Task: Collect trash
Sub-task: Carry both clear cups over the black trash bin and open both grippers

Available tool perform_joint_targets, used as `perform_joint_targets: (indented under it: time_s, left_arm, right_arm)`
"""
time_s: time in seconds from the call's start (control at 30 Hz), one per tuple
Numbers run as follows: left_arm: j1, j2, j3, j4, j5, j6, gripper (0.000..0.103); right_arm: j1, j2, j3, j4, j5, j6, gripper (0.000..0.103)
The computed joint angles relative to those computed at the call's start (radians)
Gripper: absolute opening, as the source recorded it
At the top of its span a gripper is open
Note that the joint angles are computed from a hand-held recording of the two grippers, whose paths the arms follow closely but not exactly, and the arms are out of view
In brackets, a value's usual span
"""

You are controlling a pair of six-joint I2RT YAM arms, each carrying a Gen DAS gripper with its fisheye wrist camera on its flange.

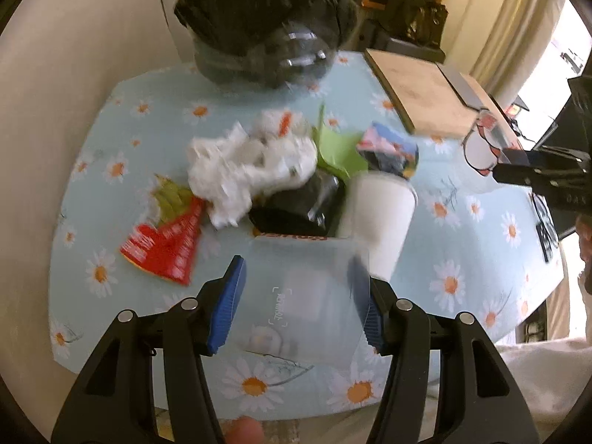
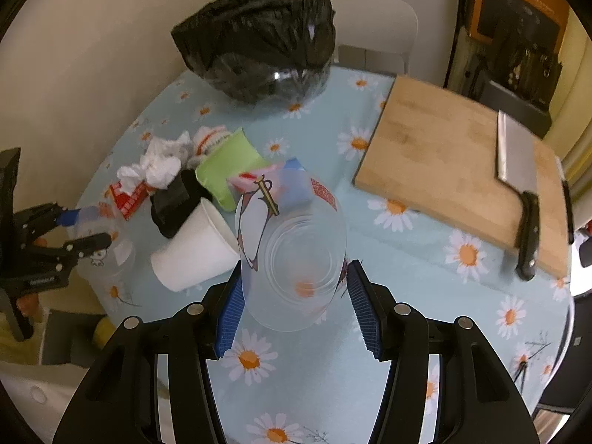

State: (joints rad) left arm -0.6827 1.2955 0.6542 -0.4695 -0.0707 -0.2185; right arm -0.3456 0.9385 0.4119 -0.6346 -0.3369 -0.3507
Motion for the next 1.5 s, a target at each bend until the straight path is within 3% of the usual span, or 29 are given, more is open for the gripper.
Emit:
perform_joint_targets:
  time_s: [0.37,0.6,0.73,1.17,1.5]
  left_arm:
    - [0.111,0.037,0.209,-0.059,-0.016,0.064,0.058]
    - [0.117,0.162,0.377,-0.156,-0.102,0.079,0.058]
    - [0.133,0.228,0.467,-0.185,-0.079,0.087,0.058]
    - [0.18,0.386,0.744,-0.161,-0.044,0.13,0.058]
    - [0.218,0.602,1.023,-0.144,-0.008,0.19,0.058]
  right_arm:
    - [0.088,0.063,0.201,-0.025,0.007,0.057,0.051]
    - [0.102,0.184,0.392,-0.064,-0.074,0.069,0.051]
    - [0.138,0.262,0.479,-0.042,-0.062,0.068,0.051]
    - [0.196,0.572,0.787,0.025,-0.107,0.051,0.051]
    - [0.209,0.821,1.027,0.065,-0.2,0.055,0.051]
